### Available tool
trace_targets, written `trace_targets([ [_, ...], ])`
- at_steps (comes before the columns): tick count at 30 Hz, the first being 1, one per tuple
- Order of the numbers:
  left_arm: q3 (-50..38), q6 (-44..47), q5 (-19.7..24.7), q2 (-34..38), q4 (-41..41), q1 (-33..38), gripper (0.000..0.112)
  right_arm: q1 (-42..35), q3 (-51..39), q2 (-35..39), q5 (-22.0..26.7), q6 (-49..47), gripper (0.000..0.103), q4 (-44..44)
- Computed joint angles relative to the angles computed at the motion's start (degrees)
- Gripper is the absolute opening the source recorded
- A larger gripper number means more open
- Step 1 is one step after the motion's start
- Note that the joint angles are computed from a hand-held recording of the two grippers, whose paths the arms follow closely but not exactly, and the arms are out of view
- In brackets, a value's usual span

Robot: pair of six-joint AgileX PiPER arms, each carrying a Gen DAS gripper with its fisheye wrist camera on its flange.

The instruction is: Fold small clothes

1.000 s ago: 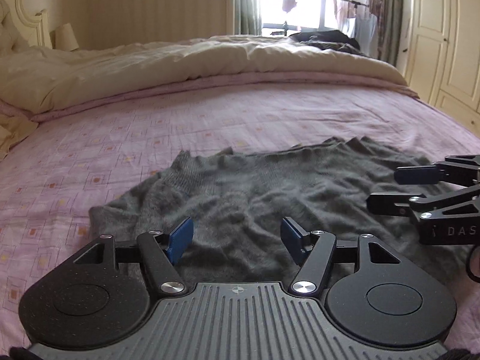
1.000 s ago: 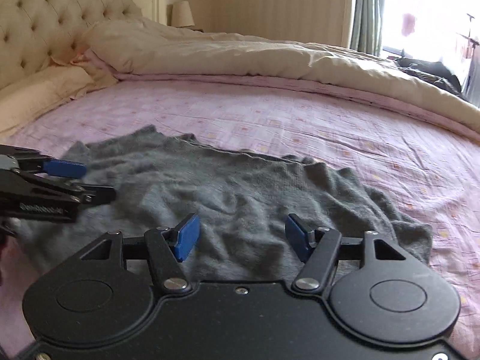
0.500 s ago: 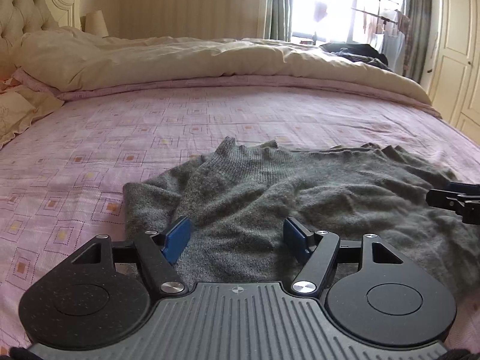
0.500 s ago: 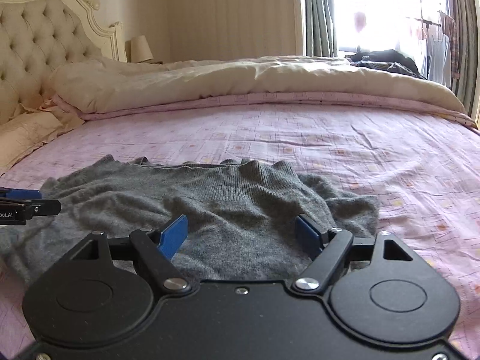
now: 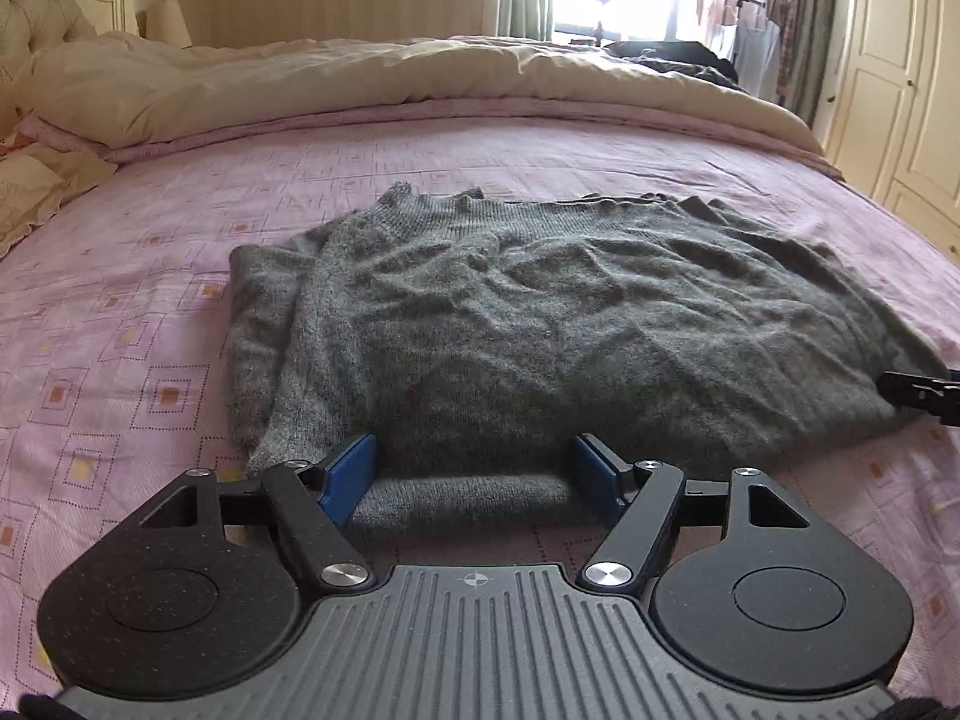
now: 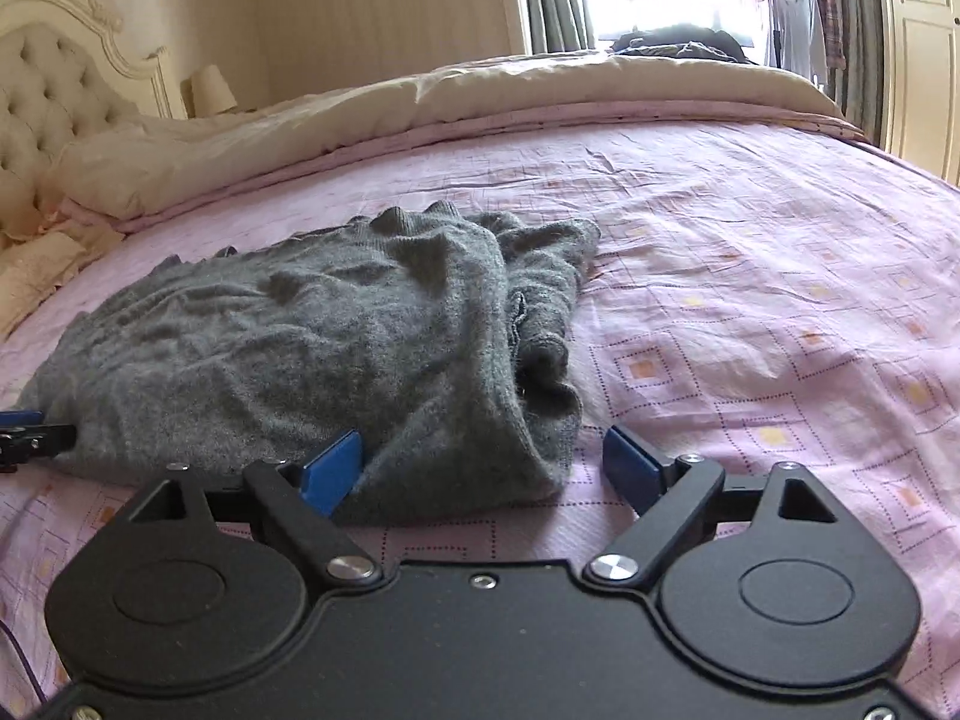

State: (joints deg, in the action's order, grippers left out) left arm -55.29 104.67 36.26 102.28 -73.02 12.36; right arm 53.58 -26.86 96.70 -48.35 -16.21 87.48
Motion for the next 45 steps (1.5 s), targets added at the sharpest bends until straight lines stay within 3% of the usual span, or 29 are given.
trace_targets([
  [2, 0.28, 1.03, -0.15, 0.38, -1.06, -0.15, 0.076, -0.92, 4.47, -1.22, 0.02, 11.46, 0.102, -9.81],
  [6, 3.54, 9.85, -0.07, 0.77, -9.99, 0.42, 0.08, -3.58, 12.96, -3.28, -3.73, 34.37, 0.102, -26.39],
  [9, 5.48, 13.01, -1.06, -0.08, -13.58, 0.01, 0.08, -11.5, 16.98, -3.81, -5.67, 49.02, 0.103, -43.41],
  [17, 5.41, 11.76, -2.04, -0.53, -12.85, -0.63, 0.08, -40.33, 14.24, -2.76, -1.78, 70.66, 0.103, -88.69],
  [20, 5.05, 10.79, -2.34, -0.45, -12.17, -0.91, 0.08, -44.6, 10.44, -1.49, 1.17, 73.98, 0.103, -97.0],
  [23, 4.08, 8.15, -2.77, -0.4, -9.93, -1.32, 0.081, -46.22, 8.08, 0.97, 0.27, 74.85, 0.103, -99.64],
  [26, 0.77, -1.67, -2.11, -0.43, -0.65, -1.73, 0.08, -46.32, 7.32, 2.7, -1.71, 74.33, 0.103, -98.93],
  [31, -6.15, -21.91, 3.12, -1.0, 16.58, -1.49, 0.079, -38.27, 9.27, 6.26, -9.0, 60.96, 0.103, -85.56],
  [38, -9.44, -29.04, 4.33, -4.29, 19.23, -5.71, 0.079, -34.76, 9.62, 7.81, -12.02, 56.84, 0.103, -80.0],
  [45, -20.57, -46.8, 1.0, 3.31, 28.18, -16.26, 0.079, -34.49, 9.82, 8.03, -12.63, 56.31, 0.103, -79.48],
])
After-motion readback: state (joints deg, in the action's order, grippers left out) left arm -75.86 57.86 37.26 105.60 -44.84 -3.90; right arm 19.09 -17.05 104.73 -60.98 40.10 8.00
